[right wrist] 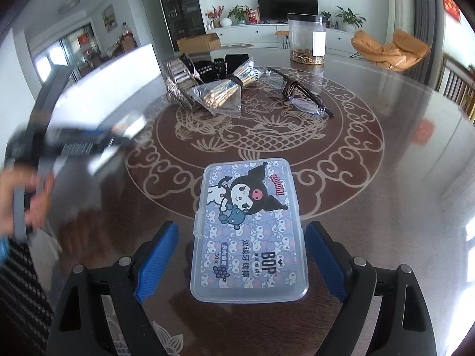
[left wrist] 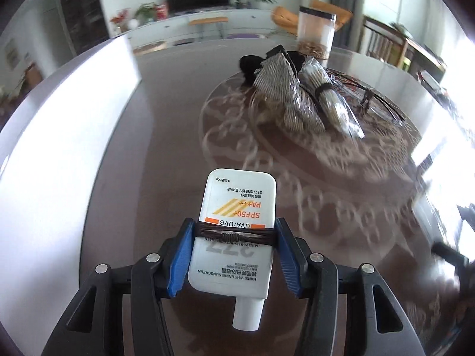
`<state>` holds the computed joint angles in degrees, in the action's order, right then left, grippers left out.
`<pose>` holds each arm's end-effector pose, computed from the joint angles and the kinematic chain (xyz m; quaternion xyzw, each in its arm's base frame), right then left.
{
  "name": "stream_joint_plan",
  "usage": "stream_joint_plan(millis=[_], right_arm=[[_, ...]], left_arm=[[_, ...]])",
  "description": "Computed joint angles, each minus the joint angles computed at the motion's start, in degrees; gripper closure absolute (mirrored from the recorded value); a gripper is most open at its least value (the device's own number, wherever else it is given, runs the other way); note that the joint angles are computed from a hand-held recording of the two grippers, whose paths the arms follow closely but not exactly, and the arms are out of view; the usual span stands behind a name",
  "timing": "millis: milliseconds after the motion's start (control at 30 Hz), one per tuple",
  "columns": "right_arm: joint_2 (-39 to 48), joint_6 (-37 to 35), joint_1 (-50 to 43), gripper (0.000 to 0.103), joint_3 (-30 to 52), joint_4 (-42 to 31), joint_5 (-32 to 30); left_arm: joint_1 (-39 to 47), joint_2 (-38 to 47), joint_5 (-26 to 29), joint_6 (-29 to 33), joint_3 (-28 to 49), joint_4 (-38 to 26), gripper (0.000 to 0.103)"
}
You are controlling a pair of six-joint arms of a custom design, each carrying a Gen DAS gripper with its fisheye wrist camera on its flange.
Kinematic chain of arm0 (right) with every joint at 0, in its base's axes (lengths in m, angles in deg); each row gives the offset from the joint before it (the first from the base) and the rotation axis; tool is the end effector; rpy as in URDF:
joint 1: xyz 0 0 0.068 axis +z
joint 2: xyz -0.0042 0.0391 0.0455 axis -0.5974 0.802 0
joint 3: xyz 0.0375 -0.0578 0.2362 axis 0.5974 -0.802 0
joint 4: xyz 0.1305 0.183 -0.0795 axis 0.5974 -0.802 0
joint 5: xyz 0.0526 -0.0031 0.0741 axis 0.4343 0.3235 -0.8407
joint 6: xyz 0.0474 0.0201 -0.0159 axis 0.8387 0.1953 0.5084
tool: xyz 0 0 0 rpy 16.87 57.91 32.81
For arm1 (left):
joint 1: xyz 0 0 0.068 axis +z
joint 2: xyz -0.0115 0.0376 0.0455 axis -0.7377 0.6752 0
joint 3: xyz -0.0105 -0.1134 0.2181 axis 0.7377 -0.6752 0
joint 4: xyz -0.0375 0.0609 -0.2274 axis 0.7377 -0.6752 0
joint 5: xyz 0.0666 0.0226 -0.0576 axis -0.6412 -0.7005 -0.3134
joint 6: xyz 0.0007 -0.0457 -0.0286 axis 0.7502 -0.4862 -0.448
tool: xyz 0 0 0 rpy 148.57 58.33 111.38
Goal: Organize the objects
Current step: 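Grasp the white sunscreen tube with the left tool while the right tool holds the Kuromi box, then carry sunscreen and Kuromi box into the cardboard-floored box and open both tools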
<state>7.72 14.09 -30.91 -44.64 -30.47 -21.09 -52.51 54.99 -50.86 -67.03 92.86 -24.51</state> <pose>0.1844 0.0193 0.0461 0.0474 0.9386 0.0602 0.3364 0.3567 -0.0379 0.0527 0.2348 0.9289 -0.0551 0.2811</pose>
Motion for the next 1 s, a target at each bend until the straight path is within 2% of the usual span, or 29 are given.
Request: stream_joint_plan(millis=[67,100,233,300,333,433,500,600,700,800,900,1000], right_arm=[[-0.6,-1.0,-1.9,0.01,0.6,-1.5,-3.2],[-1.5,-2.0,-2.4,0.01,1.9,-4.8,-4.2],[-1.4,-4.6,-1.0,0.01,15.3,-28.9,-2.0],[0.1,-5.6,1.0,0.04,19.8,-35.2,2.9],[-0.2,-5.1,2.3,0.041,21.3,-38.0,6.3],[-3.5,-3.0,2.0,0.041,22.8,-42.8,4.2],[-6.5,-1.4,3.9,0.041,23.0,-44.4,5.2],[-9.6,2.1,8.4,0.041,26.5,-47.4,4.4],[-8.6,5.4,16.1,0.041,34.6,-49.5,5.5],[-2.5,6.7,22.6,0.041,47.8,-51.3,5.6],[5.4,7.1,27.5,0.041,62.0,-54.4,5.4],[17.1,6.5,32.1,0.041,80.6,-58.2,5.0]], left_arm=[[1.8,-4.8,0.9,-0.2,-7.9,4.0,0.05],[2.8,-6.8,1.7,-0.1,-11.1,5.6,0.05],[6.9,-13.1,5.9,0.4,-17.2,6.1,0.05],[8.9,-15.9,8.3,-0.3,-18.3,4.5,0.05],[9.8,-17.2,9.4,-0.9,-17.8,3.0,0.05],[14.5,-22.2,14.0,-0.5,-17.8,-1.1,0.05],[18.6,-25.8,17.5,0.7,-16.9,-5.7,0.05],[24.8,-26.3,21.8,2.3,-10.6,-13.0,0.05],[30.5,-22.9,24.0,2.5,-0.5,-19.8,0.05],[35.2,-17.1,23.0,2.7,11.4,-24.3,0.05],[38.0,-7.9,20.0,1.8,25.9,-29.3,0.05],[39.2,2.1,15.1,0.9,40.6,-34.3,0.05]])
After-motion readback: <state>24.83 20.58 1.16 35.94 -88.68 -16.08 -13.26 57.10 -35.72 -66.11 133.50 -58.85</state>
